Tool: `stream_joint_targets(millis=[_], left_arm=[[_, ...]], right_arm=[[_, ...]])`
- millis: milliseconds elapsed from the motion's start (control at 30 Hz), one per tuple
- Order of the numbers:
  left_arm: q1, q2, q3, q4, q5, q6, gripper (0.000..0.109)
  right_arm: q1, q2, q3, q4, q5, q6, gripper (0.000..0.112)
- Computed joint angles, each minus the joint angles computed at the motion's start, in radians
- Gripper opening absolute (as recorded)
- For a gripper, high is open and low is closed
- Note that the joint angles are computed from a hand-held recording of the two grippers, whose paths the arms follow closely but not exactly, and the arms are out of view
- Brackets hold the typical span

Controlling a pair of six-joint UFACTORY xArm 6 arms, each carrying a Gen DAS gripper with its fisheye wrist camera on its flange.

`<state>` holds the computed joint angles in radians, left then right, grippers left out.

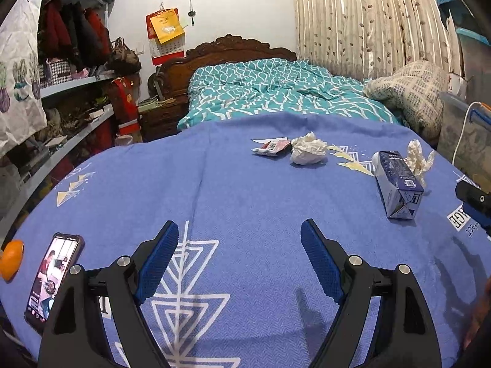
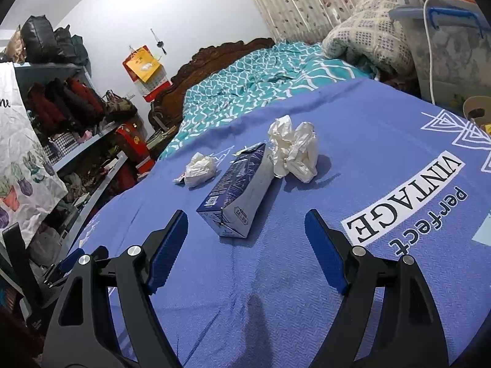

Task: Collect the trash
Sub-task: 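Move both open tools back over the bed toward the milk carton and tissues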

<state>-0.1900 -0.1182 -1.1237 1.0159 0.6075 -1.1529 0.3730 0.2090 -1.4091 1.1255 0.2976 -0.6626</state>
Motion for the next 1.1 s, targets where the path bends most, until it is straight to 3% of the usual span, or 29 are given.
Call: stream_joint_targets(millis=[267,600,733,800,900,1000,1100], left_arm=[[0.003,0.007,-0.006,-0.012,-0.004,0.021,0.078],[0.015,0.023,-0.016,-0.076,-0.019,0.072,0.078],[0.004,0.044,-0.042,-0.127,0.017,0.126,0.078],[0.003,0.052,-0.049,-0.204,-0.022,0.172,0.078],[-0.026,0.084,-0.096,-0.288,-0.073,0.259,0.083],[-0.071,0.171,-0.213,-0.313,-0.098,0.334,0.094],[-0.111,0.323,-0.413,-0.408,-0.034,0.456,0.094]], right_arm=[[0.001,-0.018,0.012,0.069,0.002,-0.071,0.079],[-0.002,-0.017,0.010,0.051,0.024,-0.061,0.079],[-0.005,-0.022,0.012,0.060,0.041,-0.064,0.079],[-0.018,-0.020,0.007,0.078,0.074,-0.063,0.079],[-0.067,0.002,-0.017,0.073,0.151,0.028,0.079],[-0.135,0.065,-0.087,-0.075,0.206,0.209,0.079],[-0.204,0.167,-0.237,-0.187,0.306,0.353,0.081]])
